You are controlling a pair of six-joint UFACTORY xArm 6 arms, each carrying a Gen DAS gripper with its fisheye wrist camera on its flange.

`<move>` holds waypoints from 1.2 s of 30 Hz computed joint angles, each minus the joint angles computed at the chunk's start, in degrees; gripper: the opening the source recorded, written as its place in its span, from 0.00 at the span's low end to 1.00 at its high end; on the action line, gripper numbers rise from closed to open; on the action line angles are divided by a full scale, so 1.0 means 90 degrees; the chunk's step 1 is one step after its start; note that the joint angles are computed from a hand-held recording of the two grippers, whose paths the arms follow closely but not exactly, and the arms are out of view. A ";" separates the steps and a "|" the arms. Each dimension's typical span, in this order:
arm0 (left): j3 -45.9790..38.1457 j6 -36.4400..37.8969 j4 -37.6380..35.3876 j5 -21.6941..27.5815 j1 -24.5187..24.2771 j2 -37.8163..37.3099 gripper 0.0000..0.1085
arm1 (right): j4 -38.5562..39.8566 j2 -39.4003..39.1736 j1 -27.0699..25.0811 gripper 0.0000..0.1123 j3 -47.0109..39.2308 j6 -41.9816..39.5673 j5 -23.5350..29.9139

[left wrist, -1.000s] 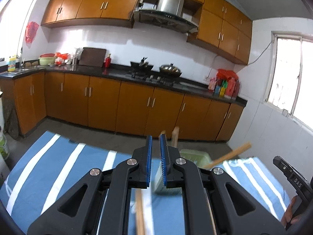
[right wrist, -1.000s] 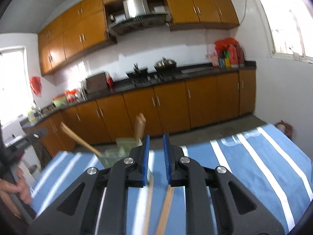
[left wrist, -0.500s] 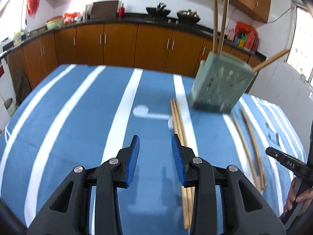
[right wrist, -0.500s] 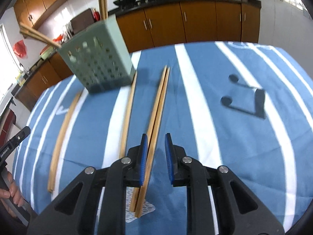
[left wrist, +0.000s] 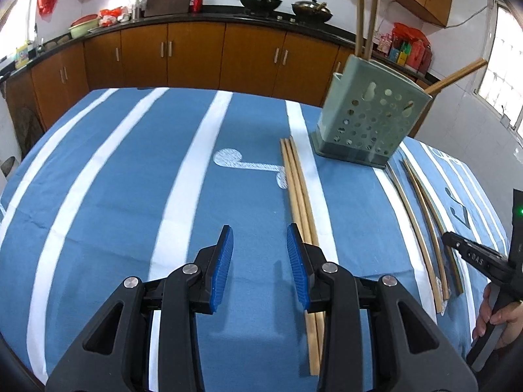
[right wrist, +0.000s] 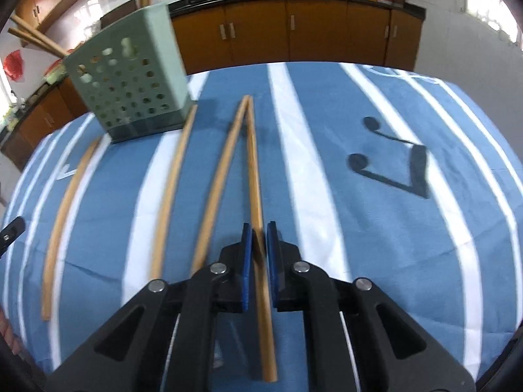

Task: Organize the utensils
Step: 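Move both open tools back down toward the remaining chopsticks, then close the right tool on a wooden chopstick while the left tool grasps another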

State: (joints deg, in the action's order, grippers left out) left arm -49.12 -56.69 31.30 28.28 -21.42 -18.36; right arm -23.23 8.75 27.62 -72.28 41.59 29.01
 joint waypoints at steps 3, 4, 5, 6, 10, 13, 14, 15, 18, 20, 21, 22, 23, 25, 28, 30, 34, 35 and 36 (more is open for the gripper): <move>-0.0001 0.0382 -0.0346 -0.0127 -0.0067 0.0097 0.28 | -0.0379 -0.0076 -0.0089 0.07 0.0058 0.0479 0.0115; 0.0007 0.0505 -0.0451 -0.0162 -0.0089 0.0117 0.26 | -0.0313 -0.0070 -0.0118 0.07 0.0071 0.0482 0.0065; 0.0002 0.0641 -0.0574 -0.0188 -0.0110 0.0151 0.25 | -0.0213 -0.0095 -0.0152 0.07 0.0118 0.0434 0.0003; -0.0019 0.0811 -0.0716 -0.0190 -0.0147 0.0204 0.23 | -0.0185 -0.0112 -0.0164 0.07 0.0145 0.0400 -0.0024; -0.0101 0.1076 -0.0885 -0.0078 -0.0244 0.0377 0.19 | -0.0278 -0.0106 -0.0160 0.07 0.0159 0.0425 -0.0044; -0.0159 0.1148 -0.0872 0.0066 -0.0309 0.0478 0.19 | -0.0264 -0.0116 -0.0158 0.07 0.0175 0.0414 -0.0054; -0.0179 0.1095 -0.0780 0.0077 -0.0326 0.0493 0.19 | -0.0259 -0.0123 -0.0157 0.07 0.0184 0.0401 -0.0060; -0.0230 0.1029 -0.0646 0.0168 -0.0359 0.0517 0.19 | -0.0258 -0.0122 -0.0154 0.07 0.0182 0.0397 -0.0058; -0.0324 0.0937 -0.0487 0.0287 -0.0356 0.0568 0.19 | -0.0231 -0.0132 -0.0152 0.07 0.0185 0.0367 -0.0055; -0.0381 0.0917 -0.0426 0.0327 -0.0335 0.0612 0.19 | -0.0255 -0.0121 -0.0147 0.07 0.0164 0.0380 -0.0037; -0.0419 0.0909 -0.0419 0.0370 -0.0334 0.0635 0.19 | -0.0264 -0.0116 -0.0143 0.07 0.0152 0.0383 -0.0024; -0.0418 0.0974 -0.0531 0.0347 -0.0330 0.0631 0.18 | -0.0254 -0.0112 -0.0141 0.07 0.0143 0.0372 -0.0016; -0.0397 0.1108 -0.0715 0.0275 -0.0323 0.0625 0.18 | -0.0193 -0.0115 -0.0142 0.07 0.0147 0.0328 -0.0033; -0.0349 0.1238 -0.0827 0.0186 -0.0367 0.0604 0.18 | -0.0061 -0.0127 -0.0140 0.08 0.0176 0.0233 -0.0088; -0.0395 0.1139 -0.0637 0.0304 -0.0453 0.0647 0.18 | -0.0063 -0.0157 -0.0124 0.08 0.0220 0.0204 -0.0110; -0.0433 0.1062 -0.0588 0.0393 -0.0455 0.0690 0.18 | -0.0091 -0.0170 -0.0115 0.08 0.0235 0.0193 -0.0111; -0.0194 0.1200 -0.1004 -0.0049 -0.0298 0.0525 0.16 | -0.0111 -0.0192 -0.0125 0.08 0.0270 0.0168 -0.0142; -0.0101 0.1246 -0.1127 -0.0224 -0.0261 0.0441 0.16 | -0.0118 -0.0192 -0.0128 0.08 0.0272 0.0158 -0.0150; -0.0037 0.1240 -0.1130 -0.0358 -0.0243 0.0368 0.16 | -0.0132 -0.0193 -0.0129 0.08 0.0274 0.0161 -0.0153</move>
